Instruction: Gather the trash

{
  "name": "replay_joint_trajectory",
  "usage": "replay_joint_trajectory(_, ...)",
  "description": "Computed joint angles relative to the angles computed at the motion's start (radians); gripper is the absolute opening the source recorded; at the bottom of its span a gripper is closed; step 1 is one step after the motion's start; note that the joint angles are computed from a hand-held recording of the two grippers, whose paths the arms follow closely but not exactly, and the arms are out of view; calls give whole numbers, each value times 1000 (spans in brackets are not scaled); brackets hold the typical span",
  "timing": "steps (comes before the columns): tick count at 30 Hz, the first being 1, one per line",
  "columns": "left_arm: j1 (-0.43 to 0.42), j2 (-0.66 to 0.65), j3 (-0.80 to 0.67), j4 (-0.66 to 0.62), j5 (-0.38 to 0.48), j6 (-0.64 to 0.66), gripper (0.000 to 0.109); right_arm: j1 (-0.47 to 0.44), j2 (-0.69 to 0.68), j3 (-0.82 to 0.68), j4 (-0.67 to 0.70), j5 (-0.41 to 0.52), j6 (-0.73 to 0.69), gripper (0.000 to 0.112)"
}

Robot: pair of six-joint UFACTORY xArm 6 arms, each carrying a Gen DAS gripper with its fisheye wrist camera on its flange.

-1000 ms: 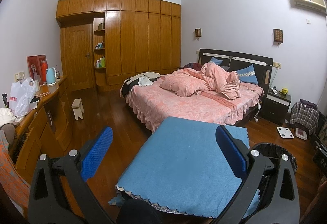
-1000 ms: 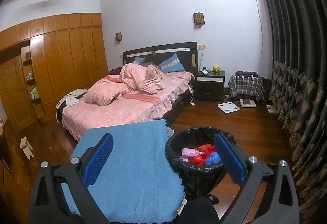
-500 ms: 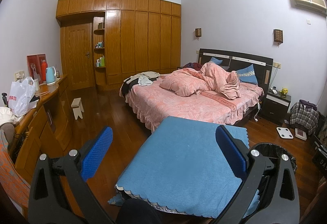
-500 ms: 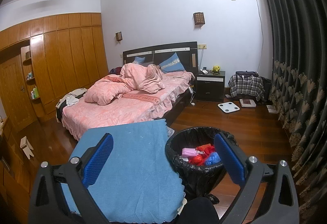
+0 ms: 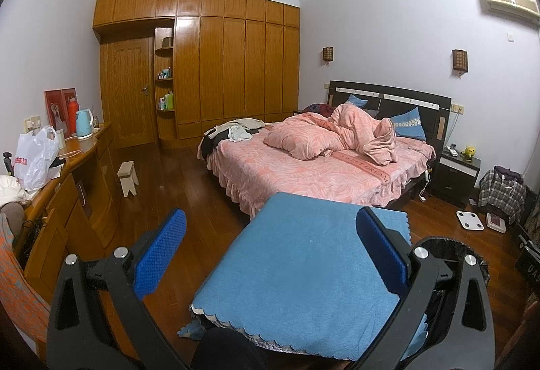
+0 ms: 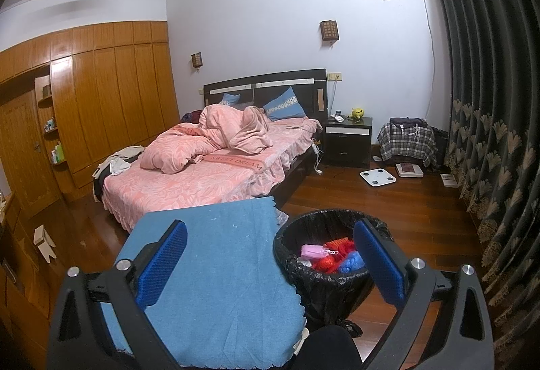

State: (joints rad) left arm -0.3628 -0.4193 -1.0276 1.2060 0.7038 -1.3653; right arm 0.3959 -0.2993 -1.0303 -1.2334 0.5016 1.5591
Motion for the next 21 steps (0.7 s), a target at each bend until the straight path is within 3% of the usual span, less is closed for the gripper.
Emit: replay_joint_trajectory(21, -30, 3, 22, 8, 13, -26, 98, -2, 16, -6, 0, 7, -3, 97)
